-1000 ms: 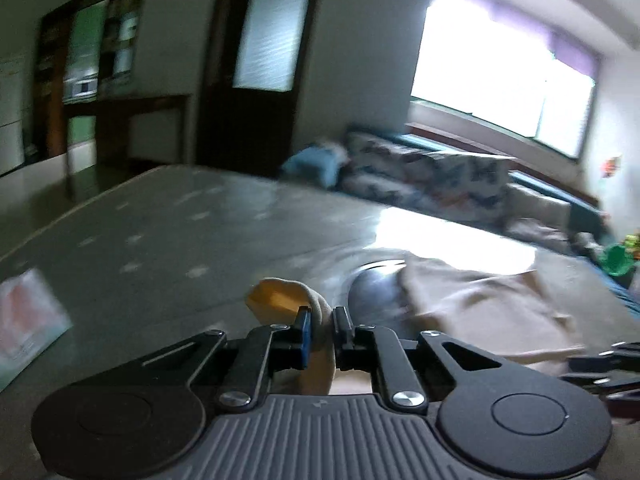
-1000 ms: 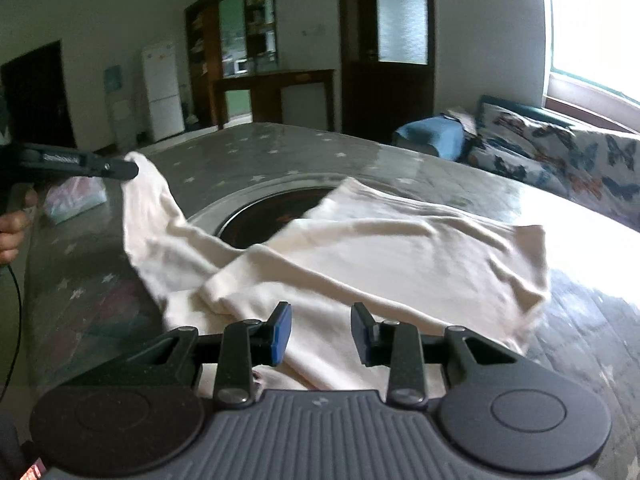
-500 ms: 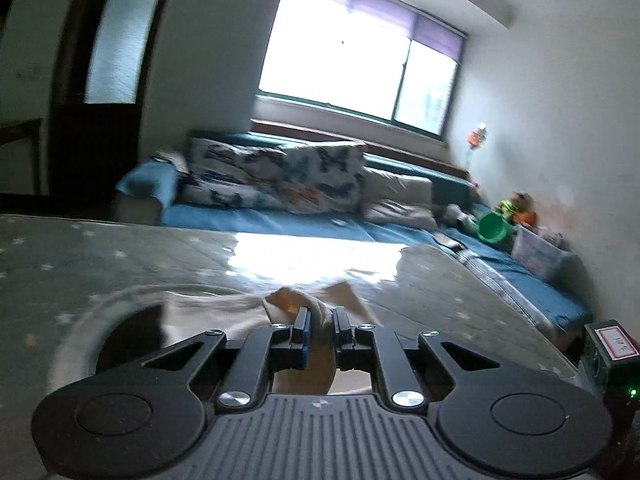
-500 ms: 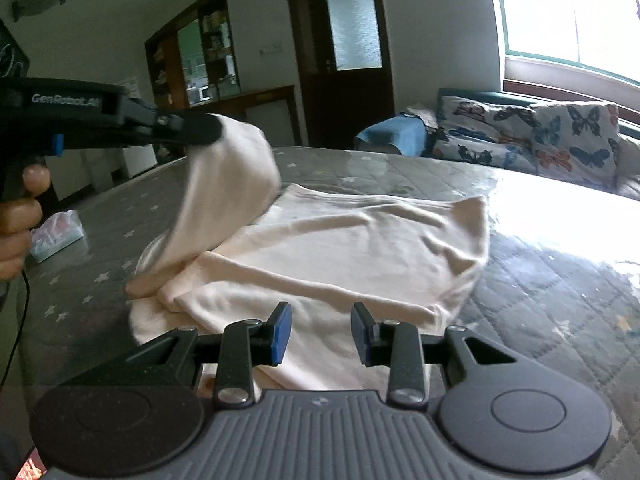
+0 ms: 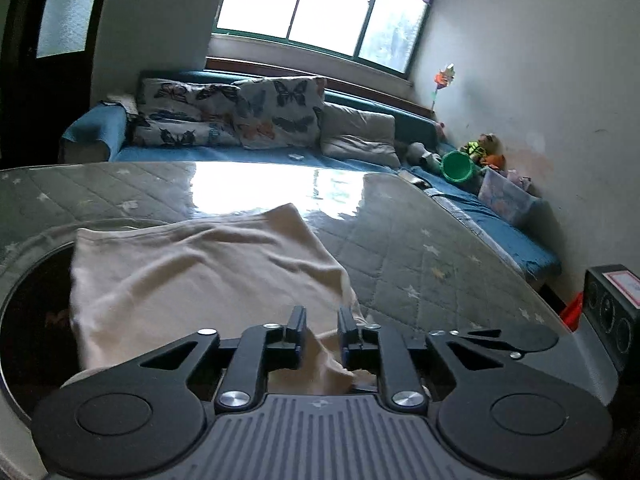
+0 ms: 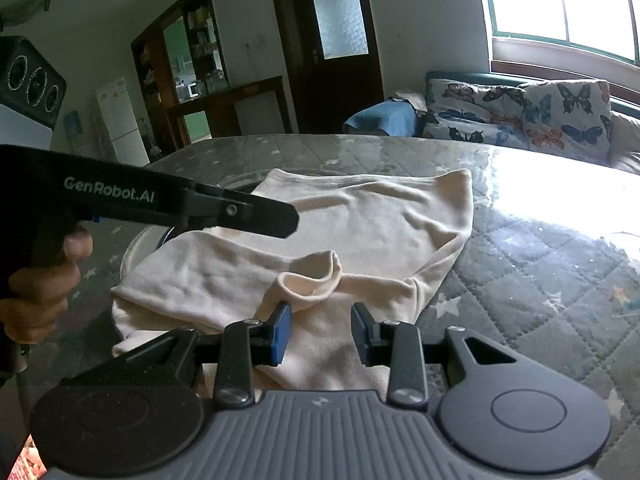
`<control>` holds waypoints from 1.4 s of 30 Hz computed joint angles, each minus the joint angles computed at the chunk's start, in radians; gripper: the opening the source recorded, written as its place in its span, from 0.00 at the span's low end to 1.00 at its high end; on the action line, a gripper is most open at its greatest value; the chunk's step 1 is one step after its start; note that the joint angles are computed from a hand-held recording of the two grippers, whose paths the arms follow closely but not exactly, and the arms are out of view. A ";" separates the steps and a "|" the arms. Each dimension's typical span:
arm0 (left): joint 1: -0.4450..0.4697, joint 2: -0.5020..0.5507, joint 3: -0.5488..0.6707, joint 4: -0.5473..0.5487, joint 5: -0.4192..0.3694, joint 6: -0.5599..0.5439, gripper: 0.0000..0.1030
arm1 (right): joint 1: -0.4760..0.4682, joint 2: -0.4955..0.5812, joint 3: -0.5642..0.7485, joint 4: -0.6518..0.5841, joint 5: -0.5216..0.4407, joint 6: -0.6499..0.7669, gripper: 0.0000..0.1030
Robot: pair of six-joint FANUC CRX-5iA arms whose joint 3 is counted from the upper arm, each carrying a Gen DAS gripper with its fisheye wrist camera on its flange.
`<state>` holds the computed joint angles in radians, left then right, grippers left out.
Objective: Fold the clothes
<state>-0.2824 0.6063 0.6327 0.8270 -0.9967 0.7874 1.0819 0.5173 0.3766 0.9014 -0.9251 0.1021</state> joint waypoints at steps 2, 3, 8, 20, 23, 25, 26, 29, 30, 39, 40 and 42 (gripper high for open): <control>0.002 0.002 0.003 0.006 -0.006 -0.016 0.25 | 0.001 0.001 0.001 -0.003 -0.003 0.001 0.32; 0.004 0.002 0.002 0.011 -0.011 -0.021 0.26 | 0.001 0.001 0.002 -0.005 -0.005 0.000 0.32; 0.018 -0.010 -0.020 0.038 0.001 -0.054 0.28 | 0.004 0.003 0.007 -0.010 -0.015 0.006 0.32; 0.102 -0.096 -0.150 0.003 0.145 -0.121 0.43 | 0.021 -0.030 -0.009 -0.001 -0.073 0.003 0.35; 0.124 -0.102 -0.159 -0.047 0.155 -0.111 0.43 | 0.016 -0.033 -0.003 0.007 -0.072 -0.002 0.35; 0.134 -0.104 -0.164 -0.070 0.152 -0.108 0.43 | 0.005 -0.025 0.011 -0.007 -0.053 0.003 0.35; 0.139 -0.106 -0.169 -0.076 0.153 -0.110 0.43 | 0.000 -0.017 0.022 -0.018 -0.046 0.011 0.35; 0.150 -0.117 -0.197 -0.068 0.159 -0.139 0.43 | -0.015 0.017 0.069 -0.061 -0.034 0.047 0.34; 0.153 -0.120 -0.204 -0.063 0.157 -0.152 0.43 | -0.018 0.025 0.080 -0.074 -0.029 0.053 0.34; 0.170 -0.125 -0.233 -0.047 0.159 -0.214 0.44 | -0.020 0.100 0.191 -0.137 -0.061 0.135 0.11; 0.171 -0.124 -0.232 -0.049 0.159 -0.210 0.44 | -0.019 0.101 0.194 -0.133 -0.062 0.136 0.08; 0.173 -0.124 -0.235 -0.045 0.160 -0.210 0.44 | -0.010 0.101 0.195 -0.101 -0.070 0.135 0.07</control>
<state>-0.1095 0.4818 0.3976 0.7822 -0.8372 0.5774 1.0716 0.6182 0.5715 0.8005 -0.9948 0.2370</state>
